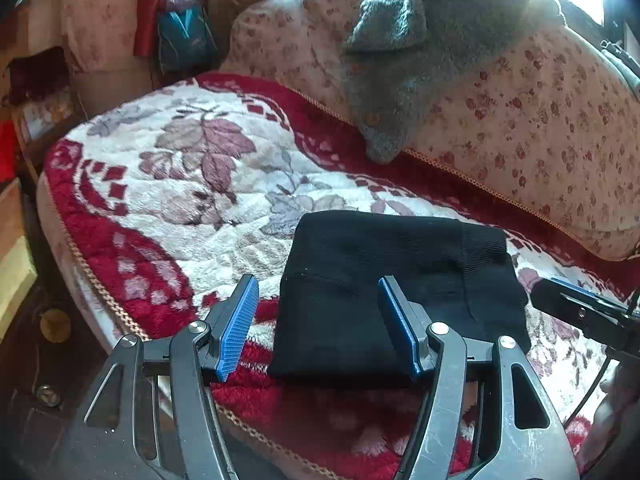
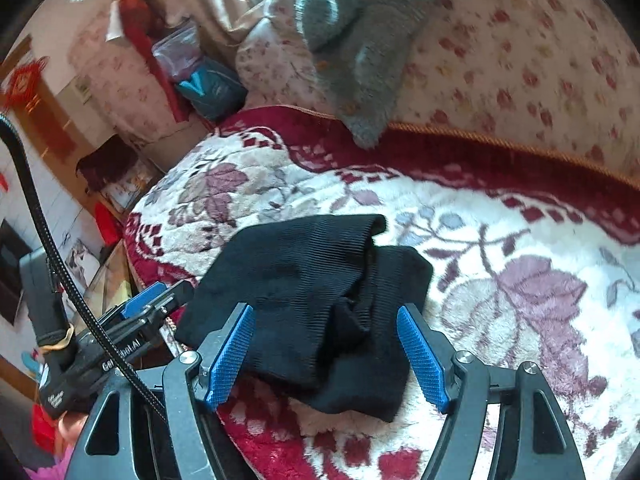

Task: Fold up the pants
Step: 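Open both grippers and withdraw from the folded pants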

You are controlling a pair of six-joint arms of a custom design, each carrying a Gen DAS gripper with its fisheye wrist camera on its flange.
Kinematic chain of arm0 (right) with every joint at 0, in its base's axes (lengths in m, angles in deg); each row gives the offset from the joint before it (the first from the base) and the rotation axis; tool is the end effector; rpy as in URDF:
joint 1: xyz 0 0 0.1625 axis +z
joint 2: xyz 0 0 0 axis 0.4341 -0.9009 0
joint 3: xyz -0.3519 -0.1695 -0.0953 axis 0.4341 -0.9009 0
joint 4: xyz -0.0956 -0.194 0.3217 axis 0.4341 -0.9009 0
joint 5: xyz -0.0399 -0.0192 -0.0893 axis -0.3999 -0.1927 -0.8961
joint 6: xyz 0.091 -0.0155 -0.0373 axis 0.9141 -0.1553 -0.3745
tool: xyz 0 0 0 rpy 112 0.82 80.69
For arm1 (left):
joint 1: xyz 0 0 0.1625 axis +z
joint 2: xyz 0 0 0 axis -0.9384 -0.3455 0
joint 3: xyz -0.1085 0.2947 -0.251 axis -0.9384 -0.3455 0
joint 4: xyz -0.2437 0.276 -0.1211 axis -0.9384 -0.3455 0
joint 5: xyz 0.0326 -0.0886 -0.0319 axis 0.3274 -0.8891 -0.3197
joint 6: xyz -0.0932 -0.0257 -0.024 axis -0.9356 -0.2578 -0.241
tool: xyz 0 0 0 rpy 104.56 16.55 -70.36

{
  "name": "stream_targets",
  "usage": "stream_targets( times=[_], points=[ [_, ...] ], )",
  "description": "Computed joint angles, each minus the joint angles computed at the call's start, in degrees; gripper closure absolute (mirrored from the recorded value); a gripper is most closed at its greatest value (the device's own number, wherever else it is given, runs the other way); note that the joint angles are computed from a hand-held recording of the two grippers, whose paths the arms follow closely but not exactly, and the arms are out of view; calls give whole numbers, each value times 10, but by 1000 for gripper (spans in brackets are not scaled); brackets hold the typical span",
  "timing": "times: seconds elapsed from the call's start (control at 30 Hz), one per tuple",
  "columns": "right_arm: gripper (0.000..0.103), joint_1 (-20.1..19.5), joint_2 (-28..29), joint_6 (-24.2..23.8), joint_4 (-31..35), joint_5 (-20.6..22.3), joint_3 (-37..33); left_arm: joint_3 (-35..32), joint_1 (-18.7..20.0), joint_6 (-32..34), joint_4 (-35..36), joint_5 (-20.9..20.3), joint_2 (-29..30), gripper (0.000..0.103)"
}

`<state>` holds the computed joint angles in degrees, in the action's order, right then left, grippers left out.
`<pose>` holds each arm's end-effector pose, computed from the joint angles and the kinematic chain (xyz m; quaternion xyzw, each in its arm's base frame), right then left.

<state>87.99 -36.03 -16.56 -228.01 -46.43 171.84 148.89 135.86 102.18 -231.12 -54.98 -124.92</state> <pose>0.3444 -0.5125 -0.0714 0.1894 -0.9436 0.2623 0.0709 0.0267 -0.4561 0.3402 0.1193 0.8432 -0.3841 0.3567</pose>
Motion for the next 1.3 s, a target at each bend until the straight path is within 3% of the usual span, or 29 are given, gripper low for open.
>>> stream_targets(
  times=[0.37, 0.77, 1.3],
  points=[
    [31, 21, 3, -8, -11, -29, 2, 28, -25, -48, 32, 21, -34, 41],
    [31, 28, 6, -10, -3, -26, 2, 40, -35, -42, 15, 43, -39, 41],
    [31, 29, 11, -12, 4, -24, -4, 40, -31, -37, 13, 41, -35, 41]
  ],
)
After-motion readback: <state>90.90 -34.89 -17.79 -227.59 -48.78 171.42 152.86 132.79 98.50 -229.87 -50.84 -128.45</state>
